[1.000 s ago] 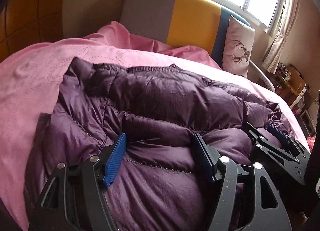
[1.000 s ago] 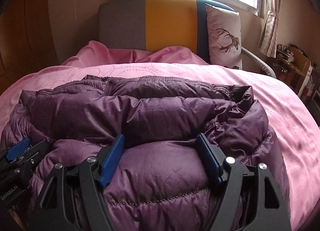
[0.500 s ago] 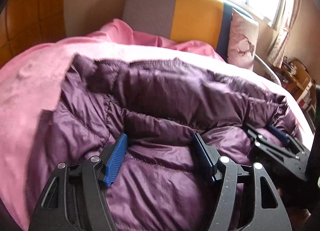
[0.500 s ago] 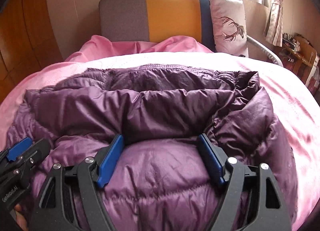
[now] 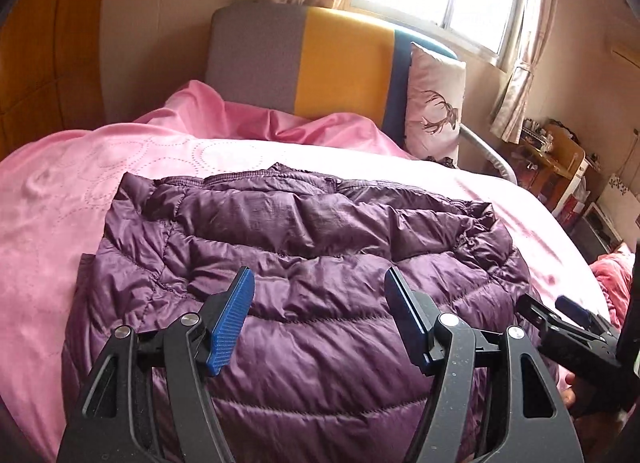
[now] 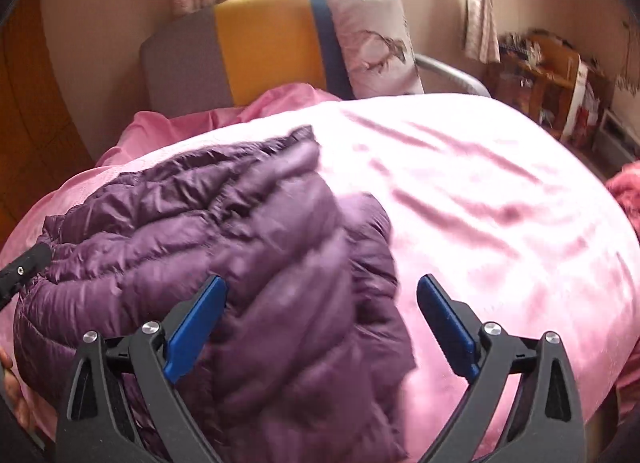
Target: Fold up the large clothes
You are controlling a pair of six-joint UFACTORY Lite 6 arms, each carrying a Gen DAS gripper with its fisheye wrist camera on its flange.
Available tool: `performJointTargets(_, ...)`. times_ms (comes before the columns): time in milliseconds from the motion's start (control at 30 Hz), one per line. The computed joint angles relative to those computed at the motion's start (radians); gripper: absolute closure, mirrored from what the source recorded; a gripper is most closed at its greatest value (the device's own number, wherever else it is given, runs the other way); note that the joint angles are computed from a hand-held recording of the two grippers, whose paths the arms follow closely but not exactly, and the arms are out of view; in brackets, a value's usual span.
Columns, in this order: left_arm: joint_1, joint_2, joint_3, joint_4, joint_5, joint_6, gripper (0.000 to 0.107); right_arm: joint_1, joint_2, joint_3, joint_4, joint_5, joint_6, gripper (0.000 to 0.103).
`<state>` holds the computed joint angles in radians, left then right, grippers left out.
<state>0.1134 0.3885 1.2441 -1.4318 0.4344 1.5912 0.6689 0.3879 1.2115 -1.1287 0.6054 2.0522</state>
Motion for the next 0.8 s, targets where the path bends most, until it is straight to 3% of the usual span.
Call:
performJointTargets(133, 0.0, -0.017, -0.02, -0.007, -0.004, 0.016, 0.041, -0.049, -0.102, -0.188, -0.164, -0.183, 0.26, 0.002)
performJointTargets(267, 0.004, 0.001, 0.0, 0.021, -0.005, -0.006, 0.041, -0.073, -0.14, -0.285, -0.375, -0.279, 0.517, 0.002)
performJointTargets(533, 0.027, 0.066, 0.041, 0.065, 0.004, -0.027, 0.041, -0.105, -0.197, -0.373, -0.686, -0.343, 0.806, 0.002)
performJointTargets(800, 0.03, 0.124, 0.062, 0.068, 0.01, 0.003, 0.041, -0.115, -0.19, -0.367, -0.778, -0.364, 0.888, 0.002)
